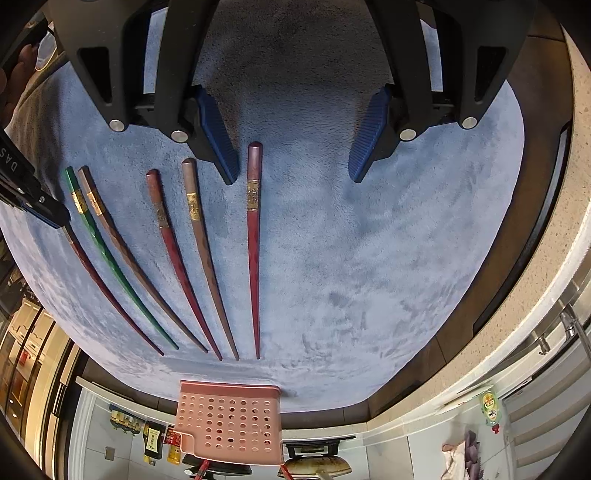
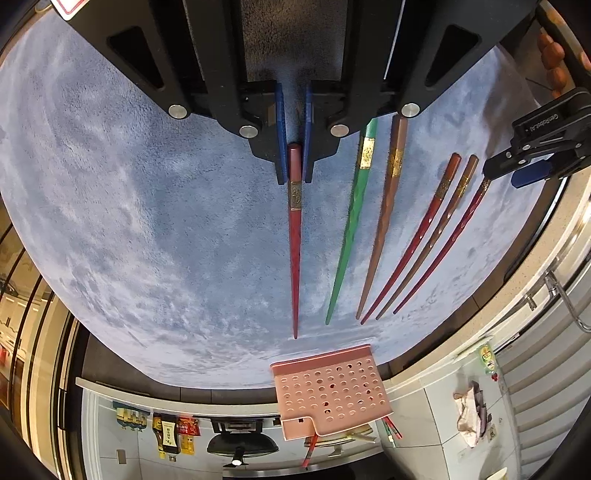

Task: Organize utensils
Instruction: 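Grasp the red chopstick with the right gripper while the left gripper grasps a dark red chopstick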

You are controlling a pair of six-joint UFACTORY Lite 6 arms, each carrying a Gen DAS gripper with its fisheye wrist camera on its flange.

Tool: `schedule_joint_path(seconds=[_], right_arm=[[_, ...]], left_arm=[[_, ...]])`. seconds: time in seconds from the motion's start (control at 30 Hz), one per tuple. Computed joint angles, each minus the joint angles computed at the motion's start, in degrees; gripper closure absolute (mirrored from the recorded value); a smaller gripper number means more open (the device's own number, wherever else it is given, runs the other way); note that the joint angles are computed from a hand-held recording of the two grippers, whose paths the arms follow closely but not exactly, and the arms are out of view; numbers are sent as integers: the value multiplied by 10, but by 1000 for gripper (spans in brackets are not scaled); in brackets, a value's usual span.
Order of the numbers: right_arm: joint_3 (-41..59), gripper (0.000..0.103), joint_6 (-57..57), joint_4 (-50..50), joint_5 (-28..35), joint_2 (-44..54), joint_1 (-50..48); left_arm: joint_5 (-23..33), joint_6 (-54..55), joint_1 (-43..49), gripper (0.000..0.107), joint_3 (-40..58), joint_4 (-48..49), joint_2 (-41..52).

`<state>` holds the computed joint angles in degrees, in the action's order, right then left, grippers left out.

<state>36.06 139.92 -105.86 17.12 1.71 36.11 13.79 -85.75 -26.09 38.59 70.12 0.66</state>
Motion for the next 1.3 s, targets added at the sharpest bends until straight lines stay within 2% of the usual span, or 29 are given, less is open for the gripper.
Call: schedule_joint_path(seconds=[0.2,0.43,0.57,0.67,0.8,0.93,1.1,1.3], right_arm=[[-29,96,7,5,0,-31,8],[-45,96,9,9,-2,-47,12],[-46,96,12,8,-1,-47,14],[-46,96,13,7,-1,-46,14],[-47,96,11,9,-2,-48,14],[-47,96,10,10,0,-49,15],[-54,96,-33,53,5,-79,21],[-61,96,-122,147,27,-140,42]], left_arm=[[-3,-9,3,48,6,9,7],[-23,-4,19,58,23,4,26],[-34,0,27,60,28,0,32],[-39,-4,28,67,27,4,31],[-48,15,33,87,26,-12,29],[-59,66,41,96,23,-57,23],[-65,198,47,98,13,-190,-3],[-43,362,39,100,3,-358,-65]])
